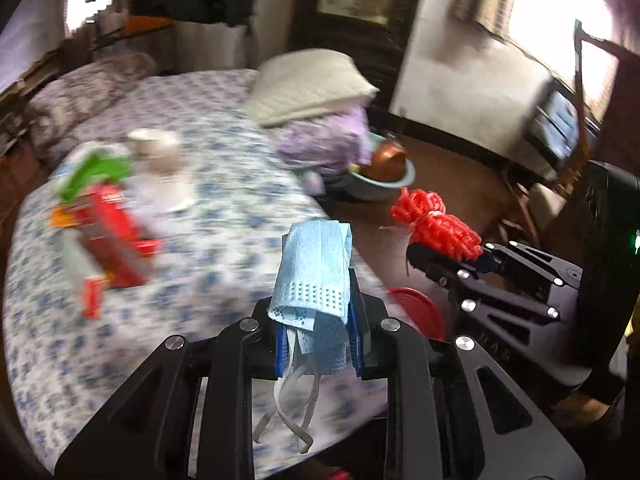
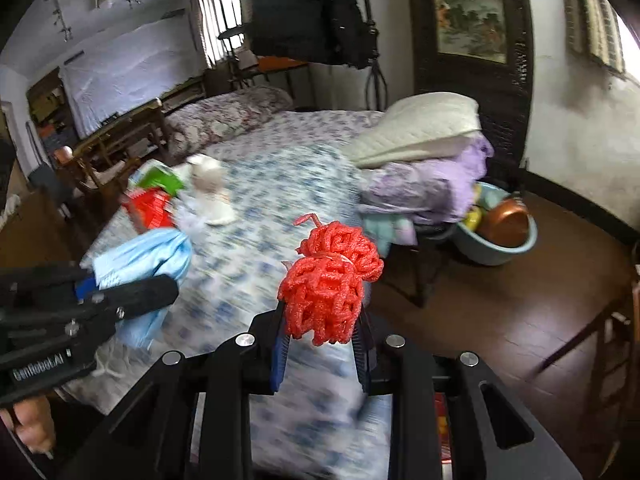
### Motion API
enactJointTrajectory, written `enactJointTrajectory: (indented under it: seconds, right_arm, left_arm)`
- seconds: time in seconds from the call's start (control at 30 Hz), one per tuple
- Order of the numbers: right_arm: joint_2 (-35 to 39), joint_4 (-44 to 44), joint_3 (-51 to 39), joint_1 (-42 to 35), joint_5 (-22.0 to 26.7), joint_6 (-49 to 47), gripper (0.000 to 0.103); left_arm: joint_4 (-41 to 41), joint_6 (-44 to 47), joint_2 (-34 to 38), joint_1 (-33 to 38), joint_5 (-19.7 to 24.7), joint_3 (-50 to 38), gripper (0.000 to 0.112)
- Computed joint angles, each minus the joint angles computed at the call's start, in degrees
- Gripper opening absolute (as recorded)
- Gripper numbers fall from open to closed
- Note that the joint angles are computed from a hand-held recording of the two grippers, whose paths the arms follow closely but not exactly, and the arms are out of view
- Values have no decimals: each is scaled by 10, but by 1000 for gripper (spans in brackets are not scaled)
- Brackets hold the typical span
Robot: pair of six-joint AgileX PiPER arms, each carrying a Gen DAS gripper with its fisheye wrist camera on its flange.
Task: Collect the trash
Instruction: 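Carry mask and mesh bundle over the red wastebasket and open both grippers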
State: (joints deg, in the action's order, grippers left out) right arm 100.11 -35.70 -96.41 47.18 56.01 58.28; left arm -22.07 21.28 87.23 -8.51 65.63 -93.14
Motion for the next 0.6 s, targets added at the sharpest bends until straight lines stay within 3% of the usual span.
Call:
enactJointTrajectory:
  seconds: [0.27,0.6]
  right_arm:
    - [-137,37,243,-78,-77,62,27]
    - [-164,82,384,-141,-152,77,27]
  left_arm:
    - [40,-59,73,-147,3,-30,25]
    - [55,-106,194,-247,31,-100,25]
